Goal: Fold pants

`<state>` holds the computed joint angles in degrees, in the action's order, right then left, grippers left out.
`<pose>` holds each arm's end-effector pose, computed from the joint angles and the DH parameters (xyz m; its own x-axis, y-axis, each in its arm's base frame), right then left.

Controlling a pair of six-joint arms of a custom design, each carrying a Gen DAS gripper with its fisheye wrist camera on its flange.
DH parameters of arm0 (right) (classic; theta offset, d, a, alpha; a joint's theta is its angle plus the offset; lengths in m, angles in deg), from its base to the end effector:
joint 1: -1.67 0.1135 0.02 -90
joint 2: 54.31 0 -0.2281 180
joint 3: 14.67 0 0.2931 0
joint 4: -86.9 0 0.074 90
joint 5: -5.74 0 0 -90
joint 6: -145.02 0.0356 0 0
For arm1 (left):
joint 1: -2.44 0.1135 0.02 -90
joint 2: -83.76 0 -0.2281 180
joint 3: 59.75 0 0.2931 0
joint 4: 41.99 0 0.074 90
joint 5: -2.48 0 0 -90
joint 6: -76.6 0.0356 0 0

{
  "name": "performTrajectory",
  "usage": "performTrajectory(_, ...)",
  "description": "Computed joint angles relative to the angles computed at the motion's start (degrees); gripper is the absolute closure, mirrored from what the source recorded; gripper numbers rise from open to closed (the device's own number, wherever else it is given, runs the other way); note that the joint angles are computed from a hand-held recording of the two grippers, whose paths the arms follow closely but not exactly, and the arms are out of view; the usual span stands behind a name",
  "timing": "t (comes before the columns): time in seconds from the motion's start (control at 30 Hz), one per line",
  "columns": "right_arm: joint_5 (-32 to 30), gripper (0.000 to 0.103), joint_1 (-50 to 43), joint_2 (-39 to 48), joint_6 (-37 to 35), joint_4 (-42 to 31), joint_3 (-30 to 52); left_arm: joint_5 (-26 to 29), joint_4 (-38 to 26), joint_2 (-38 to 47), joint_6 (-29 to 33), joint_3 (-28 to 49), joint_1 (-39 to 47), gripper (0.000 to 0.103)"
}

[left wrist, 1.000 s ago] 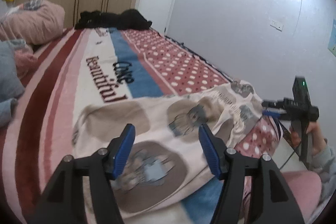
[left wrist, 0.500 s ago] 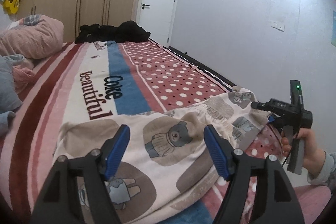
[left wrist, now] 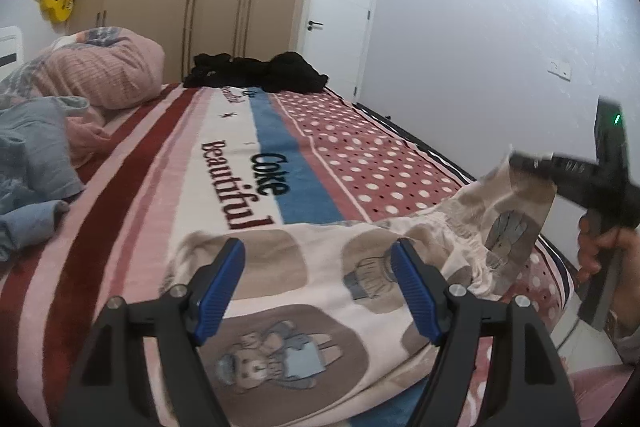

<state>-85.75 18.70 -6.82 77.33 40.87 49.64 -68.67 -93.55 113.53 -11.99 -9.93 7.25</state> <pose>0.2312 0.0718 0.3130 -0.5511 0.2281 -0.8027 -0.1138 0.9324 0.3431 0.1894 0.0044 0.2710 -0.5158 -0.0200 -0.8564 0.2079 0.9669 -0.1478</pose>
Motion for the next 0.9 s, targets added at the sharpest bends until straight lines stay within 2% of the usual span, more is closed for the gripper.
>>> performTrajectory(0.2,4.4,0.099,21.9,12.5,-2.7,4.7,10.5,6.8,-3.1,-1.4,3.3,1.0,11.8,0.030)
performTrajectory(0.37,3.0,0.099,34.1,29.6,-7.5,2.7,19.7,14.3,-5.5,-0.3,6.7,2.4,23.4,0.026)
performTrajectory(0.47,1.0,0.099,36.8,35.5,-7.9,3.0,20.2,18.1,-7.0,1.3,9.1,3.1,29.2,0.025)
performTrajectory(0.57,-3.9,0.096,37.8,41.2,-8.2,2.5,21.6,19.8,-7.9,3.1,10.8,3.6,32.0,0.025)
performTrajectory(0.67,-3.7,0.093,37.6,43.4,-7.7,2.8,22.3,20.6,-8.6,3.7,12.4,3.5,33.2,0.025)
performTrajectory(0.7,-4.9,0.082,37.1,43.5,-7.3,2.8,22.4,20.8,-8.6,4.1,12.6,3.5,33.2,0.025)
performTrajectory(0.73,-6.5,0.066,36.6,43.1,-6.9,2.0,22.8,21.1,-8.8,4.6,13.0,3.6,33.4,0.025)
performTrajectory(0.77,-8.5,0.059,36.3,42.8,-6.9,1.3,23.2,21.4,-8.8,5.3,13.2,3.8,33.4,0.025)
performTrajectory(0.8,-10.0,0.055,35.9,40.9,-7.5,0.5,22.3,21.6,-8.7,5.8,13.1,3.9,33.3,0.025)
performTrajectory(0.9,-10.5,0.055,36.3,34.3,-9.5,-1.2,19.4,22.0,-7.9,7.5,12.5,4.7,32.6,0.025)
